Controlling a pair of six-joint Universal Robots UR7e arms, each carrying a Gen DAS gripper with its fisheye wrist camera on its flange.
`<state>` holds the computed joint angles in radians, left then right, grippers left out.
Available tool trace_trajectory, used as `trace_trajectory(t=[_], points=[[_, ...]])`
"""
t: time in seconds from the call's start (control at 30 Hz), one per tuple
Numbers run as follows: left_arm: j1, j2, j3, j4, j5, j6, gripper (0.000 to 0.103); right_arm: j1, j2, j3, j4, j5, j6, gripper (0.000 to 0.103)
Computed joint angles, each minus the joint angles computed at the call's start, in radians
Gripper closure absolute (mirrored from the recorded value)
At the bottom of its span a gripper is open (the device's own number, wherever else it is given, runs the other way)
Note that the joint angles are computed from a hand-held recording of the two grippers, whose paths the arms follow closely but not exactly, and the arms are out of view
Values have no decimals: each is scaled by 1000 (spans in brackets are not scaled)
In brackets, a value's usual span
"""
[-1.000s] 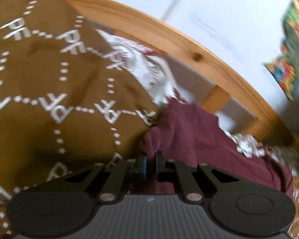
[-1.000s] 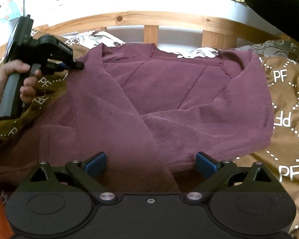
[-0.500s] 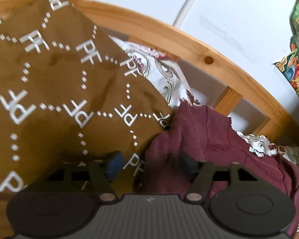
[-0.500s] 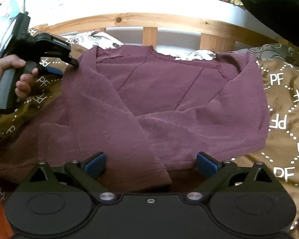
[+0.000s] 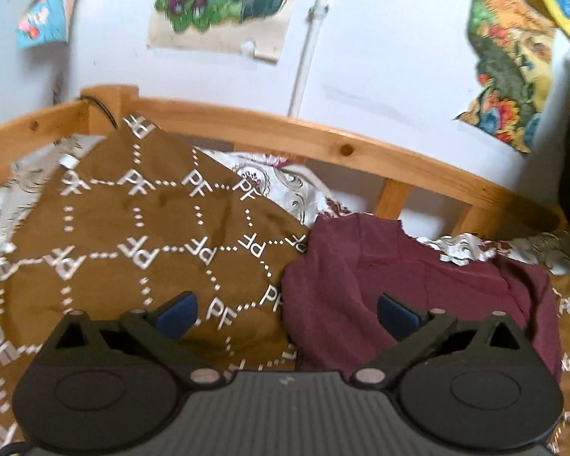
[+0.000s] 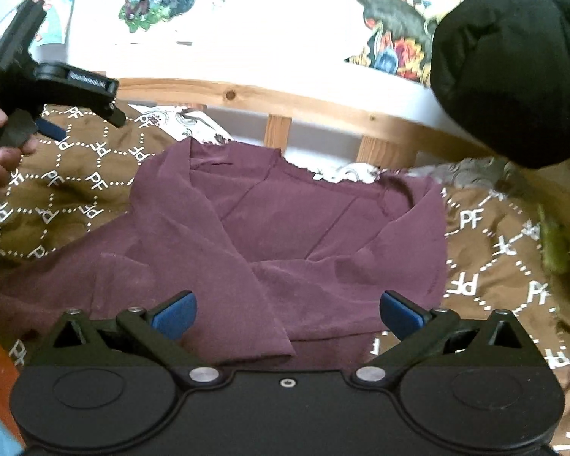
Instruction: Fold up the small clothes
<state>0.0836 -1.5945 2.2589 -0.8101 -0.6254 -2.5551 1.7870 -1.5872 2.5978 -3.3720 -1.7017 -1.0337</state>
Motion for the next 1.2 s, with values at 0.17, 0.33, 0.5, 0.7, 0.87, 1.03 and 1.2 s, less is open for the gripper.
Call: trace_trajectory(t=[0.17,0.33,0.5,0.7,0.87,1.03,1.2], points=[[-83,45,-7,-11,-101,51,1,-16,-103,43,36,13,-21,1],[-36,101,-44,49,-78,30,1,-25,-165,61,93,30,-19,1],[101,74,-31,11,47,87,1,-26,-152,61,99,28,-24,1],[365,112,-91,-3,245,170,1,-17,-93,22,131,-9,51,1],[555,142,-134,-117,351,276,1,-19,-71,-17,239,-33,124,1],[629,207,-198,17,406,130,0,-19,-40,-39,286,-79,148,1],[639,308,-275,200,372,49,1,-25,-47,-51,329,-68,178,1]])
